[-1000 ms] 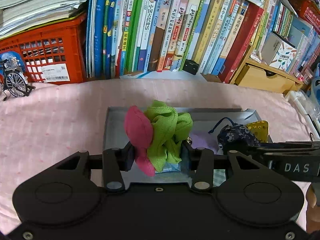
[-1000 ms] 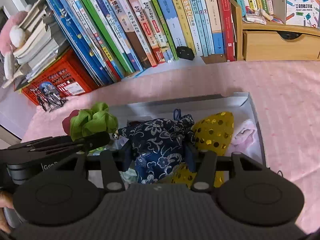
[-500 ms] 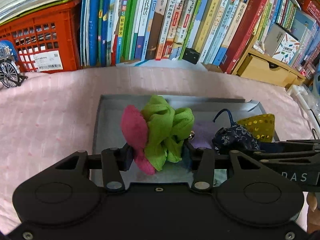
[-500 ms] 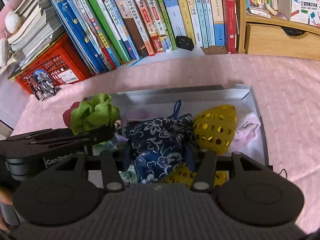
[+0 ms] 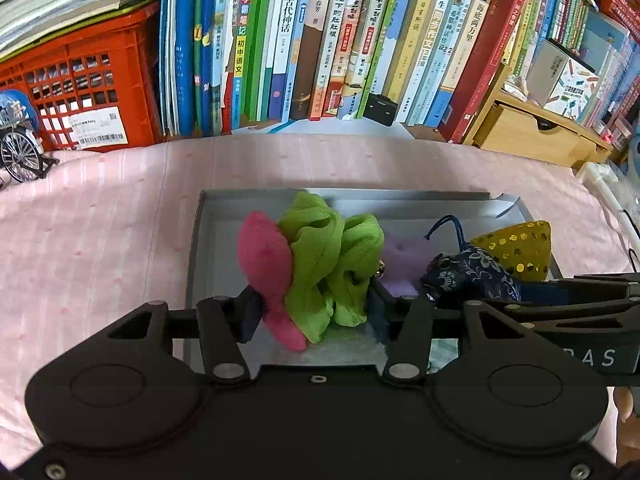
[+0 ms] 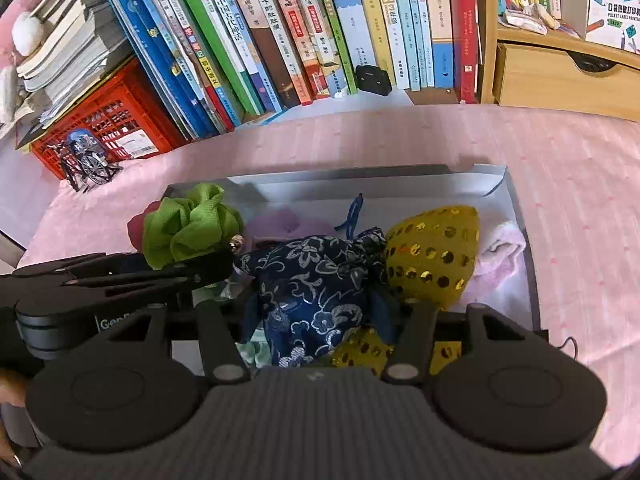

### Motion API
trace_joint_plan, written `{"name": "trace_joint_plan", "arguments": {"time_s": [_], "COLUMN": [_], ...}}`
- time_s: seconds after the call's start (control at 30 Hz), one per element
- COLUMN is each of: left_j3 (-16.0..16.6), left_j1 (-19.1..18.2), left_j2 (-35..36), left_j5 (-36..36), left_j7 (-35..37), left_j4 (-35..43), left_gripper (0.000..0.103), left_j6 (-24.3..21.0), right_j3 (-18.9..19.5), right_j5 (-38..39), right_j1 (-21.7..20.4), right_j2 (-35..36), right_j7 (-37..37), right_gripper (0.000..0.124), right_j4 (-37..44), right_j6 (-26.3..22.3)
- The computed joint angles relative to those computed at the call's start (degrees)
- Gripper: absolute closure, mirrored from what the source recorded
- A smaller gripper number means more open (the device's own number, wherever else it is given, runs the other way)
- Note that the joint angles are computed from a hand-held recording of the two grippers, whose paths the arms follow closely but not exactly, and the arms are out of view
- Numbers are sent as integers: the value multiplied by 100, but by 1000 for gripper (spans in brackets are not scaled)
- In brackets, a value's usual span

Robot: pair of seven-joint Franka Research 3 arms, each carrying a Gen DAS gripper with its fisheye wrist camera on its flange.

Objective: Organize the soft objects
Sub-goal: 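Open both grippers to drop the scrunchie and pouch into the tray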

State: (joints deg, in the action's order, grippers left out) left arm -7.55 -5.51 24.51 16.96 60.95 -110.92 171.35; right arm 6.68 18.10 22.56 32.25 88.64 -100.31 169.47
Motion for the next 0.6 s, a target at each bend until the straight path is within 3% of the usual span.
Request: {"name": "trace_joint_plan", "arguments": {"time_s": [0.27,0.4,0.6], "left_j3": [452,815,1033], "left_j1": [-439,-758,-969], "left_j2": [-320,-556,-963], "left_j5": [578,1252,2409], "left_j7": [-646,-1283,-2327], "left_j4": [-201,-348,-543], "left_gripper": [42,35,28], "left_j6": [-84,-41,-82], "right_j3": [58,290,679], "right_j5": [31,242,642], "right_j1": [-31,-227,-538], "right_j2": [-274,-456,-797], "right_j7": [-70,-286,-767], "right_gripper": [51,47,44], "right_j4": [-340,-574,-993], "right_j6": [194,379,735]}}
